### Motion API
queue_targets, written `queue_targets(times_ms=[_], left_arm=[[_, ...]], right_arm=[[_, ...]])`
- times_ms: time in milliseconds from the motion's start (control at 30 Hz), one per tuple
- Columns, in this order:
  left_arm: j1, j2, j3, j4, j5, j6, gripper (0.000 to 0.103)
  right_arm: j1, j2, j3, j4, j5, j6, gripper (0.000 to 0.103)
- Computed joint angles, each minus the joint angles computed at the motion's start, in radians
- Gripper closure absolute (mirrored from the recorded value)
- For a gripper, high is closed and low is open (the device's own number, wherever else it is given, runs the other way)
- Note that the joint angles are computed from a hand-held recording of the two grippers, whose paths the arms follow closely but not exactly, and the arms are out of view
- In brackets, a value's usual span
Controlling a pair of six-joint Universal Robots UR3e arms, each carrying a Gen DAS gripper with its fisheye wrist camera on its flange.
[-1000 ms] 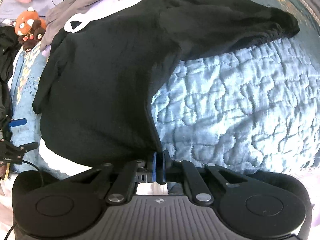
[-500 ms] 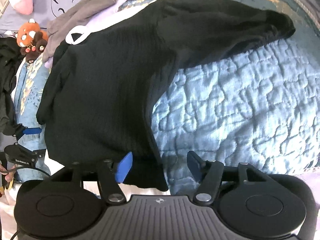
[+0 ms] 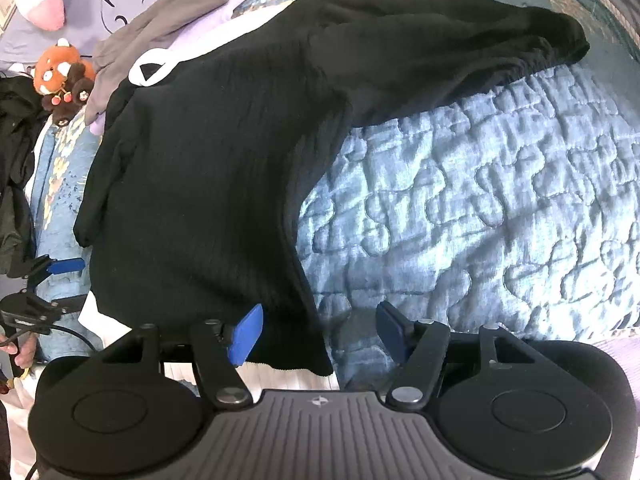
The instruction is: Fold clothes
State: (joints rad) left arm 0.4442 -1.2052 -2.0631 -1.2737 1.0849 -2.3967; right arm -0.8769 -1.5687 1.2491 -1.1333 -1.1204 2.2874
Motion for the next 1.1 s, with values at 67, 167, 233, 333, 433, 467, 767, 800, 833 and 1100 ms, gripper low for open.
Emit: queue_targets(times_ms=[67, 167, 233, 333, 433, 467, 767, 800, 833, 1100], left_arm=[[0.060, 0.029, 0.016, -0.102, -0.065, 0.046, 0.000], [0.103, -0.025, 0.098, -0.303, -0.159, 0.137, 0.000], [0.092, -0.074, 0.151, -0.406, -0.182, 0.183, 0.000], [0.028, -0.138, 0.188, -0.418, -0.175, 0.175, 0.000], [0.014, -0.198, 0.238, -0.468, -0.225, 0.190, 0.000], [0.010, -0.219, 0.255, -0.487, -0.242, 0.196, 0.000], [-0.021, -0.309, 0.320, -0.555, -0.319, 0.230, 0.000], [-0.009, -0.308, 0.302, -0.555, -0.329, 0.238, 0.001], [0.006, -0.308, 0.292, -0.554, -0.332, 0.242, 0.002], [0.060, -0.243, 0.221, -0.453, -0.274, 0.162, 0.070]], right_arm=[[0.001, 0.005, -0.004, 0.005, 0.000, 0.000, 0.041], [0.008, 0.010, -0.005, 0.010, -0.002, -0.004, 0.041], [0.013, 0.009, 0.003, 0.000, -0.004, -0.005, 0.041], [0.023, 0.007, 0.012, -0.015, -0.006, -0.010, 0.041], [0.036, 0.002, 0.024, -0.034, -0.006, -0.030, 0.040], [0.042, 0.002, 0.028, -0.043, -0.006, -0.036, 0.040], [0.055, -0.045, 0.121, -0.153, 0.034, -0.128, 0.038], [0.053, -0.047, 0.127, -0.159, 0.037, -0.136, 0.038], [0.052, -0.043, 0.128, -0.160, 0.041, -0.138, 0.036], [0.056, -0.023, 0.094, -0.093, 0.072, -0.203, 0.089]])
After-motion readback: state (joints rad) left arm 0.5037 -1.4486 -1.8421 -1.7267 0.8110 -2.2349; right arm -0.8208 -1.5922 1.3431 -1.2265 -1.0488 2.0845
